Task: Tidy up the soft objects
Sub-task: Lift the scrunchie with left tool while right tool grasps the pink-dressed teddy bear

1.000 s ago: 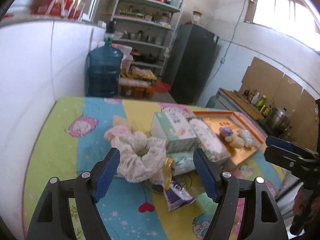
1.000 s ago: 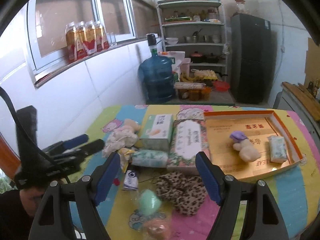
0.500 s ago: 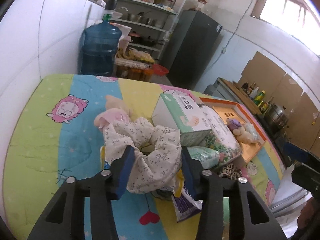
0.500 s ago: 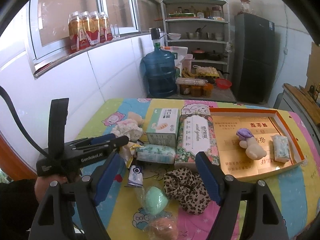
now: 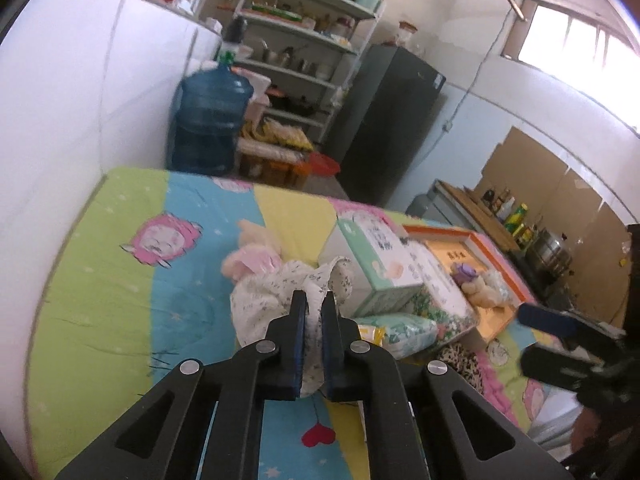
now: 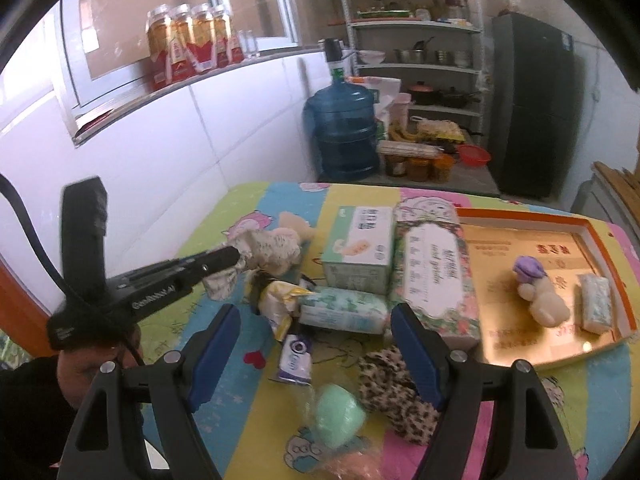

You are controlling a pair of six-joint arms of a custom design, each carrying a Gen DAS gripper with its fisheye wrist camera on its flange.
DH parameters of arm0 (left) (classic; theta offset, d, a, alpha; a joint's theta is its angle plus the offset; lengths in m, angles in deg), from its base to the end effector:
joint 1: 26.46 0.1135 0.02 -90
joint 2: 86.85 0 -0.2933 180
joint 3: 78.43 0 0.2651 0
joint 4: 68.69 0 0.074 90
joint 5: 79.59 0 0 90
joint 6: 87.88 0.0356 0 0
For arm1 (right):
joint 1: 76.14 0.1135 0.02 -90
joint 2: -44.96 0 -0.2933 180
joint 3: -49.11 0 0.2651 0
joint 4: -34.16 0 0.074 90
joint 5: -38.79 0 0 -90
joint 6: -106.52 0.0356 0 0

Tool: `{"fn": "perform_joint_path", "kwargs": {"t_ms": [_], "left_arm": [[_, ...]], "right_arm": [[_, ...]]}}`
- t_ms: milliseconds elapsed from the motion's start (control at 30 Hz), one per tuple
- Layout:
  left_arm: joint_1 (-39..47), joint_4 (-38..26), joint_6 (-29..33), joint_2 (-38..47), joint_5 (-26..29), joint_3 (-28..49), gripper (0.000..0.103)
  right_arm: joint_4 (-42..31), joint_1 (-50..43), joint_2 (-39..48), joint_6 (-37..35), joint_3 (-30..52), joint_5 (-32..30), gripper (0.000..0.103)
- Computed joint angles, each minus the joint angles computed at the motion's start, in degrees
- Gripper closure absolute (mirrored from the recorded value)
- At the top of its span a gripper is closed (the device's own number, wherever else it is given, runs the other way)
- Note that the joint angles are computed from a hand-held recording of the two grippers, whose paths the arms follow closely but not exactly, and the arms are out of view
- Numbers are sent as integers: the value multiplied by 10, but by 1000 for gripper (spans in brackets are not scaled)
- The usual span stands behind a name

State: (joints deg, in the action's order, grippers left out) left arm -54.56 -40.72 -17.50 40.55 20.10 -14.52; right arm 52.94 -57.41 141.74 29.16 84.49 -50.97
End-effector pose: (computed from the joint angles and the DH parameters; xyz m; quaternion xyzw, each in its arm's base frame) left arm 0.3547 -0.1962 0.0459 0.1041 0.8806 -0.2532 0.3867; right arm 0.2483 0.0840 0.0978 -0.0478 0.9145 0.1068 0.3873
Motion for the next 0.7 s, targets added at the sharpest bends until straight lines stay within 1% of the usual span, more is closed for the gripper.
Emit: {"fn": "perform_joint_path", "kwargs": {"t_ms": [167, 267, 333, 500, 600, 700], "left_arm": [[16, 45, -10, -64, -36, -56, 97], [33, 51, -18, -101, -59, -78, 97], [44, 52, -22, -116, -65, -89, 97], [69, 63, -26, -132, -92, -119, 97], [78, 72, -25, -127, -104, -131, 97], [87, 89, -27, -113, -109, -143, 97]], "right_arm": [[2, 7, 44, -18, 51, -38, 25], [-3, 7, 85, -22, 107, -62, 25], [-24, 9, 126, -16, 166, -73, 25], [-102, 18, 248, 17, 328, -76, 25], [-184, 13, 321, 58, 434, -83, 25], [-273, 14, 386, 76, 534, -52, 25]]}}
